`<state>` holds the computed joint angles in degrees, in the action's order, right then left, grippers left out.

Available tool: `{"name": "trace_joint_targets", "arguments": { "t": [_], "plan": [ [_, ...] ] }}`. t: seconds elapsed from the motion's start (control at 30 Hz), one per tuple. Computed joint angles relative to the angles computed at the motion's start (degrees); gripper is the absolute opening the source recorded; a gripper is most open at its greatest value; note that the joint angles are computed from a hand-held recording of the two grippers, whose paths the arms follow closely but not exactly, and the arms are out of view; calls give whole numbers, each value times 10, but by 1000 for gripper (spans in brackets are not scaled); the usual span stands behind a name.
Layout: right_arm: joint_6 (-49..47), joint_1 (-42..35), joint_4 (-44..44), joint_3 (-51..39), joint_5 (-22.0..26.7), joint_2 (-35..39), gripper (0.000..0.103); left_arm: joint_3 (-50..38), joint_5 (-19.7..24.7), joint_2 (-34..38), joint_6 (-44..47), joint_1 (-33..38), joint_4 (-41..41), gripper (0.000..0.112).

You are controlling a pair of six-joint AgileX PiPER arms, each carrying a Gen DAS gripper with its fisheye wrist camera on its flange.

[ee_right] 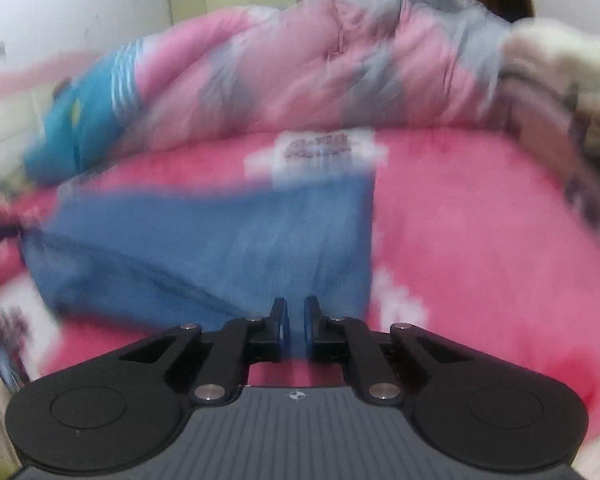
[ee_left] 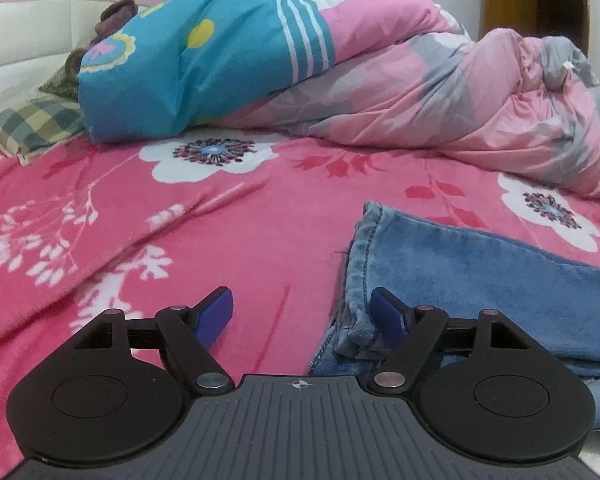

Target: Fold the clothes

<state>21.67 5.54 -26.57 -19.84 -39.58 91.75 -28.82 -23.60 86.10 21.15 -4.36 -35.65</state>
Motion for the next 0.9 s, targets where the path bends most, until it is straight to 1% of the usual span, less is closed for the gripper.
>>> {"name": "trace_joint_targets", "arguments": {
  "t": [0.03,0.07,0.1,0.13,0.2,0.3,0.33,0.4,0.43,0.47,0.5,0.57,0.6,0.63,0.7,0.73,0.77,0.8,0.83,0.9],
  "plan": [
    [6,-6,-11,-3,-2,-2,7,-1,4,-10,32,-4,-30,76],
    [36,-10,-26,-7,19,-26,7,1,2,-27,72,-12,-68,75],
    [88,-15,-63,-19,54,-58,8,3,-1,-44,109,-21,-103,75],
    [117,-25,-100,-31,66,-74,8,5,-6,-60,132,-30,-126,75],
    [119,-33,-117,-48,69,-88,8,2,-5,-81,164,-47,-152,75],
    [91,-30,-99,-90,52,-40,8,-23,-2,-80,212,-104,-185,75],
    [77,-24,-97,-108,66,-6,8,-31,-4,-75,224,-123,-192,75],
    [57,-10,-89,-146,102,60,8,-45,-31,-39,224,-170,-189,75],
    [55,-16,-103,-150,97,67,8,-54,-42,-19,226,-191,-190,75],
    [60,-23,-115,-146,85,66,8,-64,-53,5,239,-204,-203,75],
    [89,-27,-140,-154,93,55,8,-74,-61,27,249,-215,-214,74],
    [164,-35,-205,-177,112,33,9,-86,-54,57,244,-212,-221,73],
    [172,-41,-219,-187,101,33,9,-92,-50,71,247,-208,-233,71],
    [158,-41,-212,-200,96,39,9,-92,-53,80,242,-206,-236,72],
    [152,-35,-214,-235,104,72,8,-76,-78,86,206,-211,-207,72],
    [170,-29,-241,-266,128,105,8,-74,-81,86,205,-211,-205,72],
    [164,-29,-255,-285,132,143,7,-71,-82,85,202,-210,-202,72],
    [158,-38,-258,-287,113,159,8,-69,-86,85,200,-213,-201,73],
    [175,-41,-275,-290,114,153,7,-69,-91,88,199,-214,-200,73],
    [260,-45,-356,-308,133,133,7,-67,-94,90,193,-214,-195,74]
  ]
}}
